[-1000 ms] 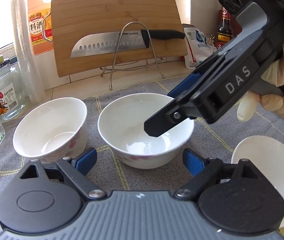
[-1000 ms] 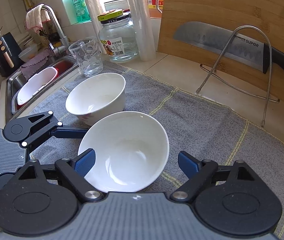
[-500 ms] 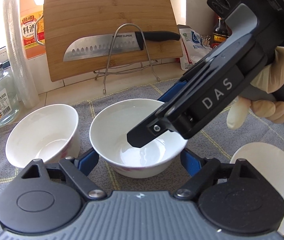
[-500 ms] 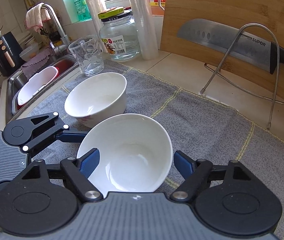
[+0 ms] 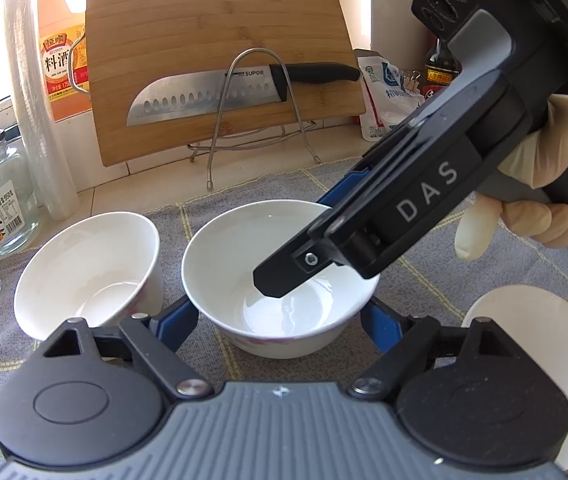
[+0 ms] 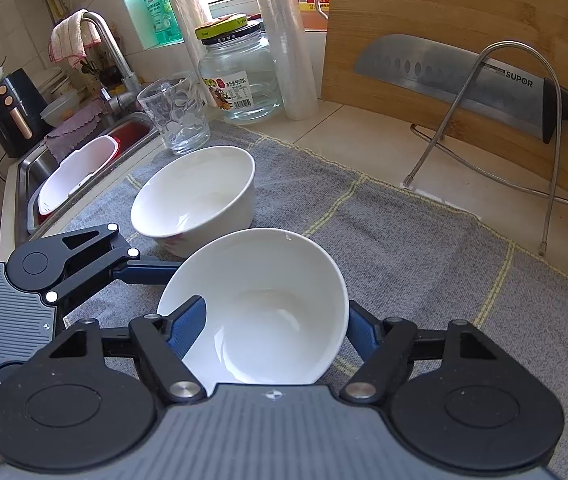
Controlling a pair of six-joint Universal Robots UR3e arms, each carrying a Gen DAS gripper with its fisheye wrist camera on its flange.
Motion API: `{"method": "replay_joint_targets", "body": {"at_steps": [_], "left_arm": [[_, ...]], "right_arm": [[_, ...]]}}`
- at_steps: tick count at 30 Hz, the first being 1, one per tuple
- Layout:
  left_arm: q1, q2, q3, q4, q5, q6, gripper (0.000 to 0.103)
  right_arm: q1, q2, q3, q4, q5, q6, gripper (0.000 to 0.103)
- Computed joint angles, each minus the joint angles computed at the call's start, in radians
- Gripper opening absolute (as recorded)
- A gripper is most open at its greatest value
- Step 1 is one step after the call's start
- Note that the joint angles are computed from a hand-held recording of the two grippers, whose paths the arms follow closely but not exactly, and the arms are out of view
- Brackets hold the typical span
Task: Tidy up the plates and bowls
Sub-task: 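Lower the held bowl into the other white bowl with the right gripper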
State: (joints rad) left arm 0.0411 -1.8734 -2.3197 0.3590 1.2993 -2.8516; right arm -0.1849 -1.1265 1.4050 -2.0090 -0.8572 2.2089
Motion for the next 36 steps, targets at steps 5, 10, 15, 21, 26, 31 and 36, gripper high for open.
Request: {"method": "replay_joint_targets", "body": {"at_steps": [5, 10, 15, 21, 26, 31, 36], "left_arm": [[0.003, 0.003, 0.002, -0.008, -0.004, 0.002, 0.087], [0.000, 0.005, 0.007, -0.021, 0.001, 0.002, 0.088], [-0.004, 0.008, 0.011, -0.030, 0.008, 0.004, 0.087], [-0.010, 0.030, 0.004, -0.032, 0.013, 0.009, 0.087], [-0.031, 0.085, -0.016, -0.050, 0.043, 0.006, 0.088], [-0.045, 0.166, -0.051, -0.081, 0.053, -0.002, 0.088], [-0.093, 0.283, -0.081, -0.143, 0.102, -0.028, 0.088]], "right_arm": [[-0.003, 0.004, -0.008, 0.011, 0.004, 0.005, 0.079], [-0.006, 0.009, -0.020, 0.029, 0.010, 0.011, 0.079], [-0.012, 0.004, -0.024, 0.048, 0.022, 0.018, 0.079], [-0.024, -0.030, -0.008, 0.067, 0.034, -0.009, 0.079], [-0.039, -0.080, 0.021, 0.085, 0.049, -0.032, 0.079], [-0.072, -0.158, 0.066, 0.146, 0.071, -0.092, 0.079], [-0.117, -0.254, 0.096, 0.261, 0.097, -0.153, 0.079]]}}
